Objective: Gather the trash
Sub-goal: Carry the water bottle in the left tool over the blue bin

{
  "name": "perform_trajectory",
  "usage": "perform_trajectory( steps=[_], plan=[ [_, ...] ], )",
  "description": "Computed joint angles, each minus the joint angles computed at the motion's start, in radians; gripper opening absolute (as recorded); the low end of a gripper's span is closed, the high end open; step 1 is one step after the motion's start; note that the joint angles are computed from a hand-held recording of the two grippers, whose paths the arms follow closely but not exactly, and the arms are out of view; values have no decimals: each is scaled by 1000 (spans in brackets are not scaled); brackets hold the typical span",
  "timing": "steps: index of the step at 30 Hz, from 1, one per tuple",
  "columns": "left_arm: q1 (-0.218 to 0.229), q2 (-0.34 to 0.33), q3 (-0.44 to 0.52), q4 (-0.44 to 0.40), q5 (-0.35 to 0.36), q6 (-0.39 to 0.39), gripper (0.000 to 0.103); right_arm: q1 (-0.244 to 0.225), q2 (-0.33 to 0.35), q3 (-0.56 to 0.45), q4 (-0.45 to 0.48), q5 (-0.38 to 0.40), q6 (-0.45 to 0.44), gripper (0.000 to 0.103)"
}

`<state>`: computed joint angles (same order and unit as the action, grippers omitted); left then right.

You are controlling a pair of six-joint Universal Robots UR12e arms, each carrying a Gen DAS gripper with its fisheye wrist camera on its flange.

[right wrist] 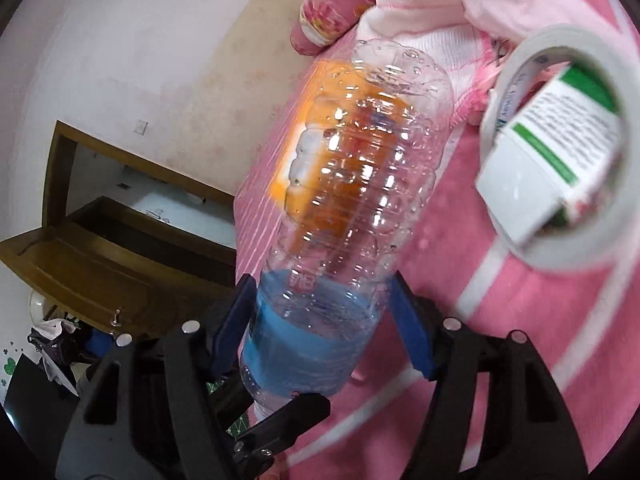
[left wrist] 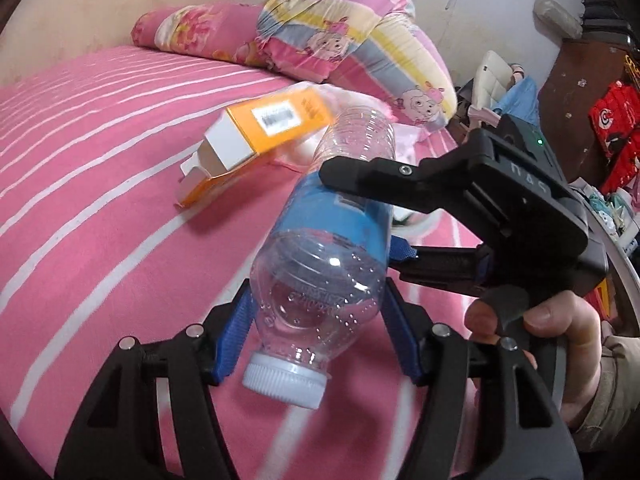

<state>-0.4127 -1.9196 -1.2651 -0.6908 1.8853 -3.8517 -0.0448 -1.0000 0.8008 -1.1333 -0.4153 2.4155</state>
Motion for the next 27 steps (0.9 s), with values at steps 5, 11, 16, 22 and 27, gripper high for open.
perform_trajectory(
  steps=[5, 11, 16, 22, 27],
  plan=[
    [-48, -9, 37, -14, 65, -28, 60, -36, -34, 18, 92, 20, -119, 67],
    [-127, -27, 84, -27, 166, -85, 60, -85, -78, 27, 241, 21, -289, 67],
    [-180, -47, 130, -40, 225, -127, 60, -137, -106, 18, 391, 2, -436, 67],
    [-236, -91, 227, -77, 263, -143, 60, -179, -115, -18, 548, 7, -525, 67],
    [-269, -136, 319, -102, 276, -137, 60, -230, -102, -84, 716, 6, -649, 66]
  ],
)
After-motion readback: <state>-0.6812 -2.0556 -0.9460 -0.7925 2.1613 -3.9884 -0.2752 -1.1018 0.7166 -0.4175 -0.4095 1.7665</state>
